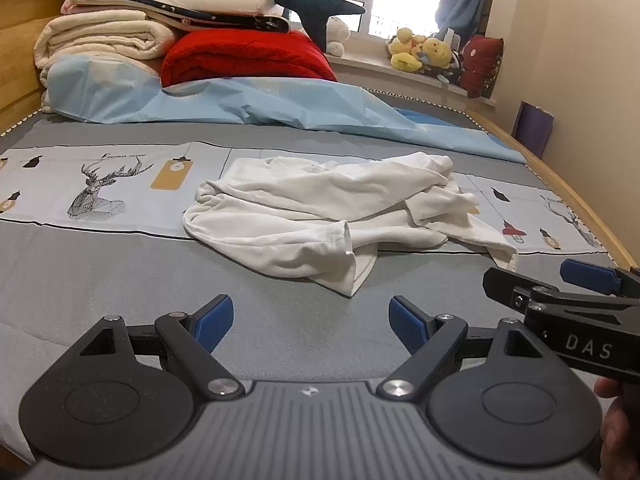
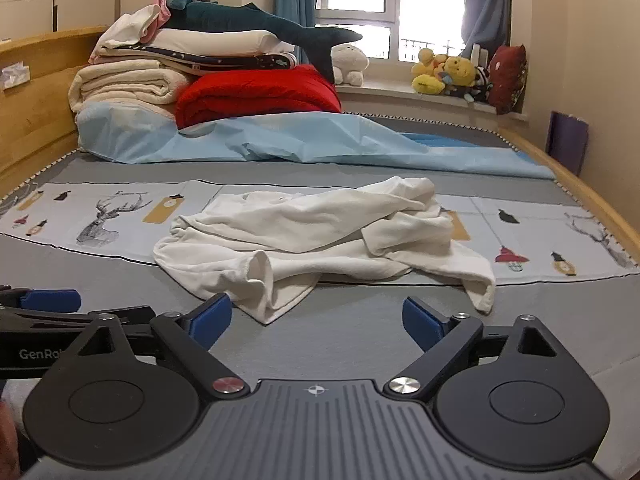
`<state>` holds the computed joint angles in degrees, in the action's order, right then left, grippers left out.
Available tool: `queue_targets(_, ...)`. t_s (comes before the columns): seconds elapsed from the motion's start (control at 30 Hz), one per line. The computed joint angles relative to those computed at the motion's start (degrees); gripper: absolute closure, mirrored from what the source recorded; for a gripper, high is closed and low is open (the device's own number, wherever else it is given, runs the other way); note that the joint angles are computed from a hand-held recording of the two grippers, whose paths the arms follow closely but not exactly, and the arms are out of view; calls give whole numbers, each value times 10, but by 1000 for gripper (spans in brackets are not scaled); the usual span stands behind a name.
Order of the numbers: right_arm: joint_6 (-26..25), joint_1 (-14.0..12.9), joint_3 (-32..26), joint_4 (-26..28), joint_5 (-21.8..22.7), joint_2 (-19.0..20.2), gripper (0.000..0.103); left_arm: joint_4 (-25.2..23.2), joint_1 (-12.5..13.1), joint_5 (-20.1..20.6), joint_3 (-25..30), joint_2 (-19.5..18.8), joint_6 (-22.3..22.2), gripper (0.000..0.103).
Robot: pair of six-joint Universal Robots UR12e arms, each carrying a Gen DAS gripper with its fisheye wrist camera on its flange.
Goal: Fold small clothes
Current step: 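Move both grippers open toward the crumpled white shirt, then grasp the white shirt hem with the left gripper while the right gripper grasps another hem edge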
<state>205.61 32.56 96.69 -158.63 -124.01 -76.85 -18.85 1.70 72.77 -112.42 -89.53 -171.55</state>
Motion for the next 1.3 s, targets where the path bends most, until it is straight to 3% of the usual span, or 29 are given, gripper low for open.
queue_targets(0.17,2,-1,-1,7,-4,0,21,10,0,-8,-5,2,24,15)
queue_targets(0.3,4,-2,1,5,4,-2,26,47,-2,-9,-14,1,42,15)
queue_targets(0.37,9,-4,2,1,7,-3,29,50,-1,-19,-14,0,46,19)
queue_targets(0.5,31,-12,7,-9,13,-9,32,15,4,-41,-9,4,62,41)
queue_targets(0.57,42,-19,11,-16,18,-13,41,9,5,-50,-7,5,68,45)
queue_targets(0.67,38,-33,18,-40,14,-19,41,-54,17,-96,6,8,85,48)
queue_targets(0.8,19,-58,34,-68,19,-29,42,-81,31,-153,32,-4,166,55)
queue_targets(0.87,43,-68,44,-59,17,-36,41,-76,36,-169,45,-17,206,61)
queue_targets(0.93,81,-79,52,-39,27,-43,41,-111,37,-167,67,-35,221,64)
queue_targets(1.1,90,-91,62,-32,42,-49,49,-254,23,-114,131,-89,140,64)
queue_targets(1.3,102,-105,68,-29,84,-54,53,-266,-15,-102,168,-136,126,58)
